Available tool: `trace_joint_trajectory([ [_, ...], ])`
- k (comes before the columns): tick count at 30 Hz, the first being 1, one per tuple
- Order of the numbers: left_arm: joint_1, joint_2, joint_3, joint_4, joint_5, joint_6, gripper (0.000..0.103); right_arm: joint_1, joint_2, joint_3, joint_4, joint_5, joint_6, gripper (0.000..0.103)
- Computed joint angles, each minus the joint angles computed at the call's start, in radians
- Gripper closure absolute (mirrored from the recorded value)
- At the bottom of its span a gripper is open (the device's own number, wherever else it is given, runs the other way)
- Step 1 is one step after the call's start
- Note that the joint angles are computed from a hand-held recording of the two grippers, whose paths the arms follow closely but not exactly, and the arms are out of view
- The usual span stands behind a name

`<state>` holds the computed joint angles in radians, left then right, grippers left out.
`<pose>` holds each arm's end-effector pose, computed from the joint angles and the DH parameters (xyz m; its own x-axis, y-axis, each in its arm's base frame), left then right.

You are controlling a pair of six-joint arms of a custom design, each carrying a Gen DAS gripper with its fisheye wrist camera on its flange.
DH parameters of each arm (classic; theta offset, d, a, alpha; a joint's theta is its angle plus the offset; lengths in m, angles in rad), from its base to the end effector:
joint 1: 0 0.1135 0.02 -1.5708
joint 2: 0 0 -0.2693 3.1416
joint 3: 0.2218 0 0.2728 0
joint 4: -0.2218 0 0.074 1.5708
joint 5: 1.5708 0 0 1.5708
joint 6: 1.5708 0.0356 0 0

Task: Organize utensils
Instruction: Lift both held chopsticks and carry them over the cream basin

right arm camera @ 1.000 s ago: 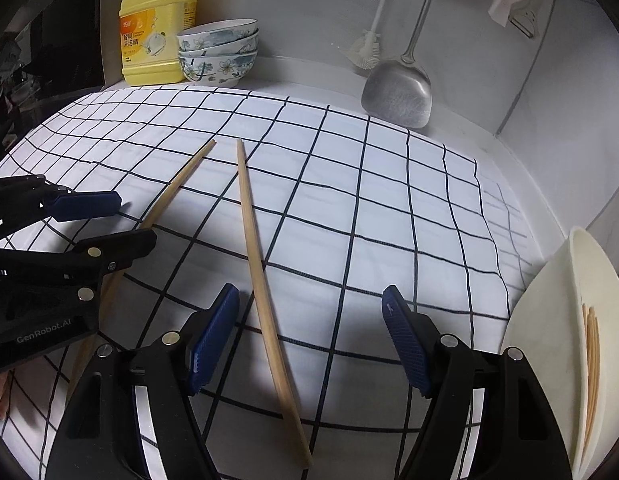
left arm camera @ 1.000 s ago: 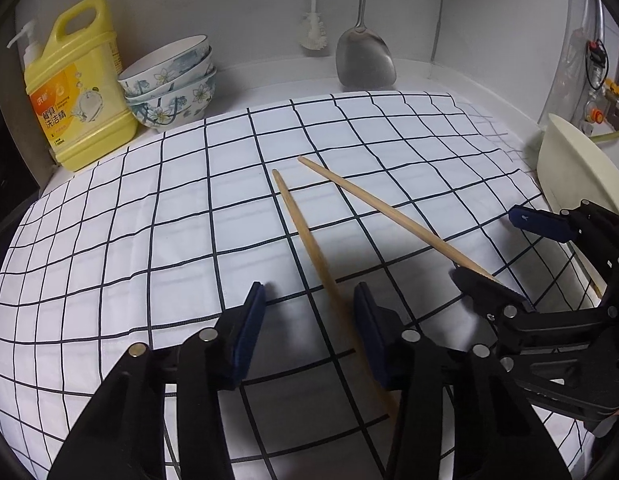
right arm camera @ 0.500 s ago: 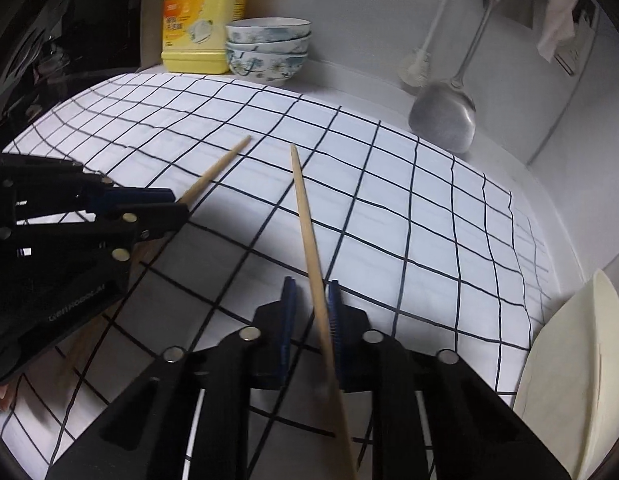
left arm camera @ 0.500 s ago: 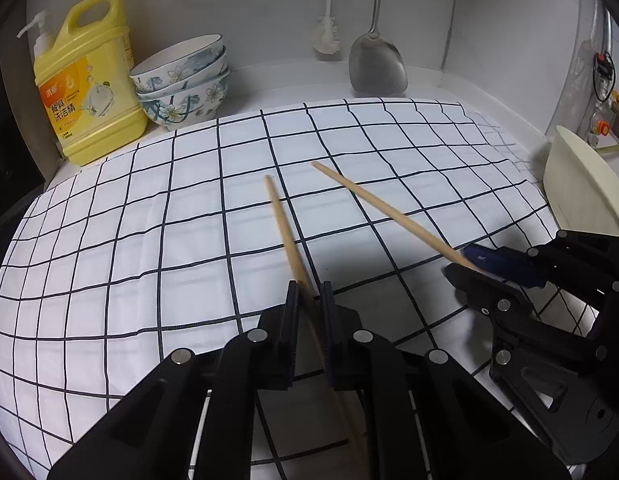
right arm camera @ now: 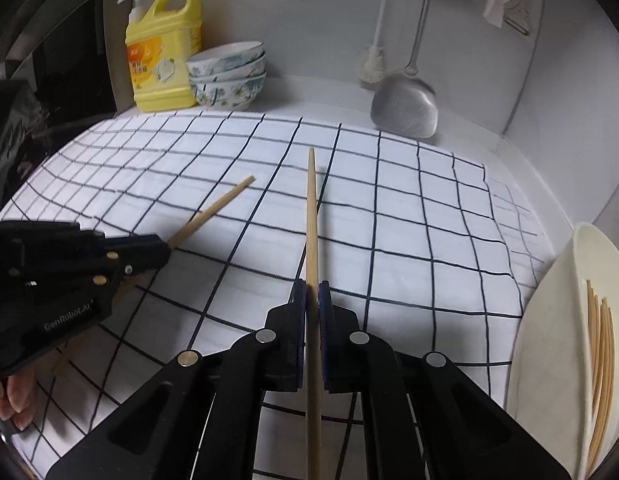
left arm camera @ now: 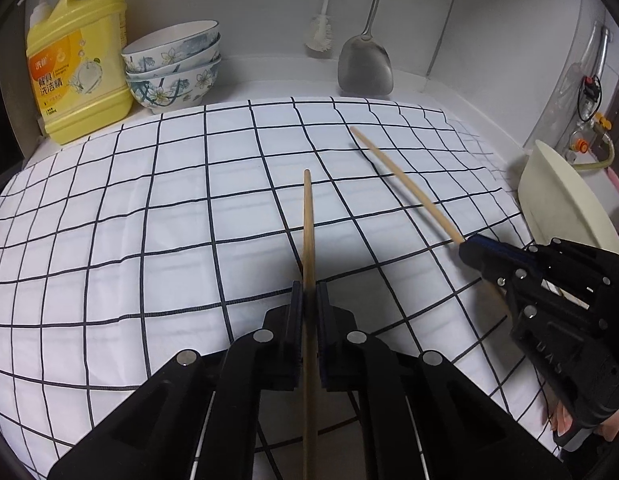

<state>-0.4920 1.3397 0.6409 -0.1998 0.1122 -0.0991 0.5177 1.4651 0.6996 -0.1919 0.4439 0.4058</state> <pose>0.2350 -0.1305 0.1648 -0.7388 0.2844 -0.6110 0.4600 0.8753 -0.1488 0.2562 0.1283 0.1534 -0.7445 -0.0137 -0.6675 0.0673 0.9932 -0.0954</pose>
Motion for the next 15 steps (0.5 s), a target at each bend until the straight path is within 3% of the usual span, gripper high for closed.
trace_joint_trajectory([
  [8, -0.031, -0.112, -0.021, -0.031, -0.032, -0.012, 0.096, 0.006, -0.12, -0.04, -0.025, 0.015, 0.042, 0.097],
  [15, -0.091, -0.207, 0.033, -0.125, -0.043, -0.031, 0.096, 0.023, -0.282, -0.075, -0.091, 0.062, 0.084, 0.097],
])
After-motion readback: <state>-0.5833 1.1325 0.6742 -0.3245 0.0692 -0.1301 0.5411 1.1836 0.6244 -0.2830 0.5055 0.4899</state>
